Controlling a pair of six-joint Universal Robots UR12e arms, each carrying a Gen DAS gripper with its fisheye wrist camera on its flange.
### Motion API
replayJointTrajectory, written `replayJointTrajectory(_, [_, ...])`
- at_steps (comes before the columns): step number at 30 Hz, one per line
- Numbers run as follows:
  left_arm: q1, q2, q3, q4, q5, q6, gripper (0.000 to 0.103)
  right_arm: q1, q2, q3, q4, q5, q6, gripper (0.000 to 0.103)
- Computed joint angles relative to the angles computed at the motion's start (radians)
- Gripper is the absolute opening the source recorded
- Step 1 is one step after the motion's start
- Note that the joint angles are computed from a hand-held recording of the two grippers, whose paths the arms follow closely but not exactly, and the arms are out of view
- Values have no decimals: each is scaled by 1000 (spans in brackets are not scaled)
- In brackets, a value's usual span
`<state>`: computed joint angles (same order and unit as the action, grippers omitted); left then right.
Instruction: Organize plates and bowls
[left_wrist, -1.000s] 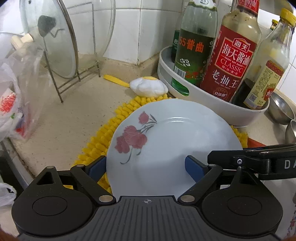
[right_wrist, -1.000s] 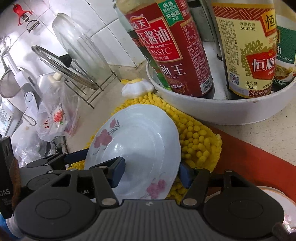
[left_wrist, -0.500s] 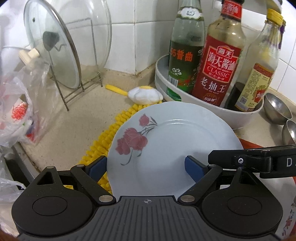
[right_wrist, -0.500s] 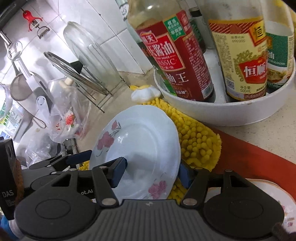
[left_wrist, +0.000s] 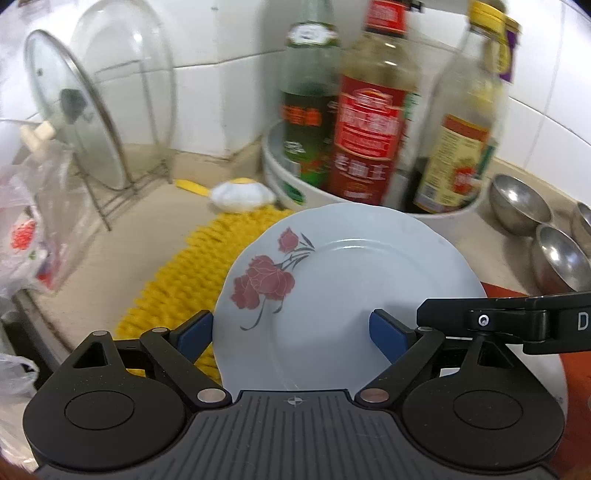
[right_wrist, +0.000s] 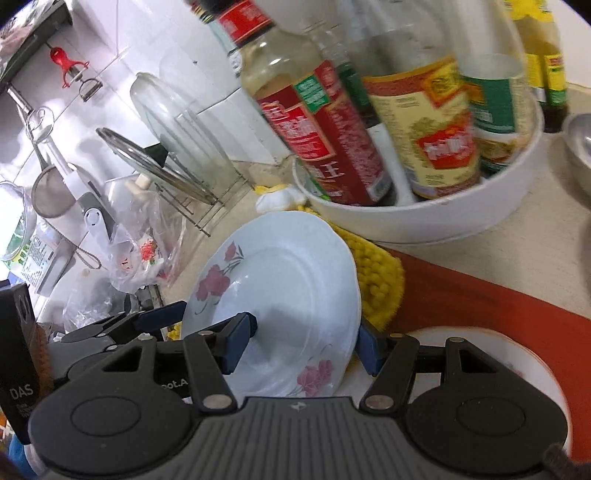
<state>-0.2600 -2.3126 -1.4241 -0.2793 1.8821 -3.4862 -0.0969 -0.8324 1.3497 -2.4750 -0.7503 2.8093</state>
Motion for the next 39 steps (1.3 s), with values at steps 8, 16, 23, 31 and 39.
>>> replayJointTrajectory(8, [-30,-24,39,-33,-56,32,94,-45,-29,56,-30,-27,51,58])
replayJointTrajectory(16, [-58,-43,71,-65,-78,54,94,-84,-55,103,-39,-52,80,58])
replayJointTrajectory(23, [-72,-54,90,-101,-86,53,94,-105,-68,124,-17,-58,72,58])
replayJointTrajectory(31, [-73,-46,75,-103,-112,33,94,-116,-75,130,17,-63,32,58])
replayJointTrajectory(39, [-78,-42,69,-80,-111,70,91,-116,-92,142,26,-93,-45,65])
